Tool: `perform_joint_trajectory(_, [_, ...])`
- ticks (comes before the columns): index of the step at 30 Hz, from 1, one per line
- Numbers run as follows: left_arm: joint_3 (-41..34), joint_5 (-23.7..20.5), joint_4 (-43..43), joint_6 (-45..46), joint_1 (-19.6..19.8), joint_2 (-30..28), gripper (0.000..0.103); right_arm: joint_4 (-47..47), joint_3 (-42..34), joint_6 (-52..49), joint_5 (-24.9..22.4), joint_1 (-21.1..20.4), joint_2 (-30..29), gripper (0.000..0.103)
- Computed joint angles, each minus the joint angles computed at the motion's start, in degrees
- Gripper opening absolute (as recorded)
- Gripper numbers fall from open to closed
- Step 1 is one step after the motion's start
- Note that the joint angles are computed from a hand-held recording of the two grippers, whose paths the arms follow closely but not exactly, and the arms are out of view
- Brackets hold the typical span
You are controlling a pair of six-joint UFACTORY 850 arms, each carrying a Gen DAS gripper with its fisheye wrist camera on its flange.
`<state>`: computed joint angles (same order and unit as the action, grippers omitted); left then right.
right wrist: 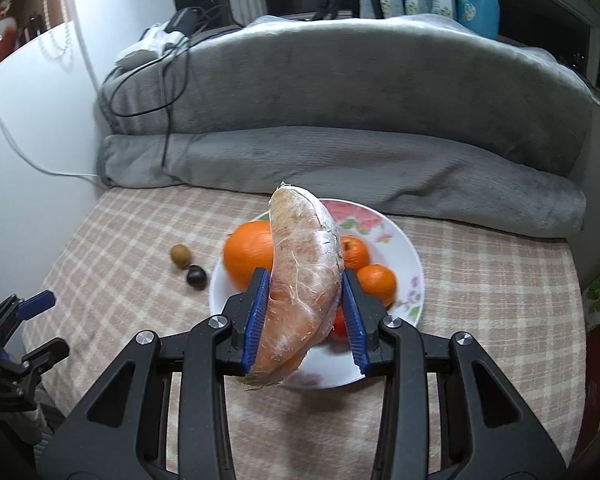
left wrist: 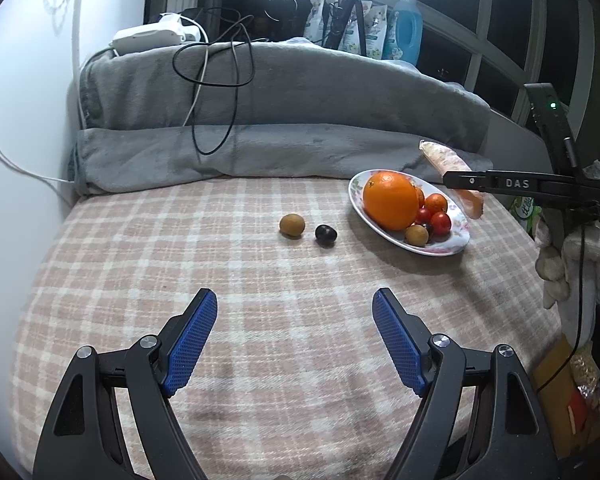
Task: Organize fruits
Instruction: 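Lift the pomelo segment with the right tool onto the plate and release, then withdraw the open right tool from the plate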
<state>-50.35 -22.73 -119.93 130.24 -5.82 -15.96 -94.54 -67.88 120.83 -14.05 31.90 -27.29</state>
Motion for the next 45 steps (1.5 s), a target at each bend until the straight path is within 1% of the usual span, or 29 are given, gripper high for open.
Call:
perform_joint_trajectory(7, [-0.64, 0.78, -0.28, -0.06, -0.61, -0.33, 0.080, 3.05, -1.22, -3.23, 0.51, -1.23, -1.53, 0.038])
perform_joint_trajectory(13, [-0.78, 1.15, -0.56, 0.24, -1.03, -0.39, 0.080, 4.00, -2.10, -3.16, 2.61, -2.50, -2.79, 0.038])
perform_joint_trajectory(14, [-0.78, 1.22, -0.52, 0.17, -1.09, -0.37, 0.080, 3.38, -2.12, -2.25, 2.74, -2.64, -2.88, 0.038])
perform_joint_trajectory(16, [-0.88, 1.26, -0.30, -0.04, -1.10, -0.44, 0.080, -2.23, -1.61, 3.79, 2.59, -2.82, -2.57, 0.040])
perform_joint_trajectory(17, [-0.85, 1.20, -0.36, 0.04, -1.08, -0.43, 0.080, -4.66, -1.36, 6.11, 2.55, -2.91, -2.24, 0.042])
perform_joint_trajectory(18, [-0.87, 1.20, -0.39, 0.08, -1.11, -0.47, 0.080, -4.70, -1.36, 6.11, 2.55, -2.91, -2.24, 0.044])
perform_joint_trajectory(20, [-0.91, 1.09, -0.19, -0.07, -1.10, -0.53, 0.080, -4.55, -1.24, 5.76, 1.79, -2.73, -2.02, 0.061])
perform_joint_trajectory(23, [-0.97, 0.99, 0.16, -0.37, -1.05, -0.60, 0.080, -6.56, -0.92, 7.45, 0.53, -2.36, -1.56, 0.072])
perform_joint_trajectory(26, [-0.90, 0.94, 0.13, -0.16, -1.10, -0.58, 0.080, -7.40, -0.68, 7.85, -0.31, -1.93, -1.24, 0.080])
perform_joint_trajectory(30, [-0.55, 0.81, -0.37, 0.25, -1.09, -0.27, 0.080, -5.79, -0.71, 5.85, -1.69, -1.34, -1.05, 0.087])
perform_joint_trajectory(32, [-0.49, 0.77, -0.46, 0.28, -1.04, -0.21, 0.080, -5.74, -0.66, 5.88, -2.17, -1.17, -0.97, 0.093])
perform_joint_trajectory(39, [-0.33, 1.02, -1.45, 0.51, -0.93, -0.10, 0.080, -7.60, -0.30, 7.26, -2.21, -0.66, -0.42, 0.095])
perform_joint_trajectory(45, [-0.50, 1.40, -1.46, 0.57, -0.97, -0.28, 0.080, -11.71, 0.30, 9.82, -2.90, 0.10, 0.23, 0.095])
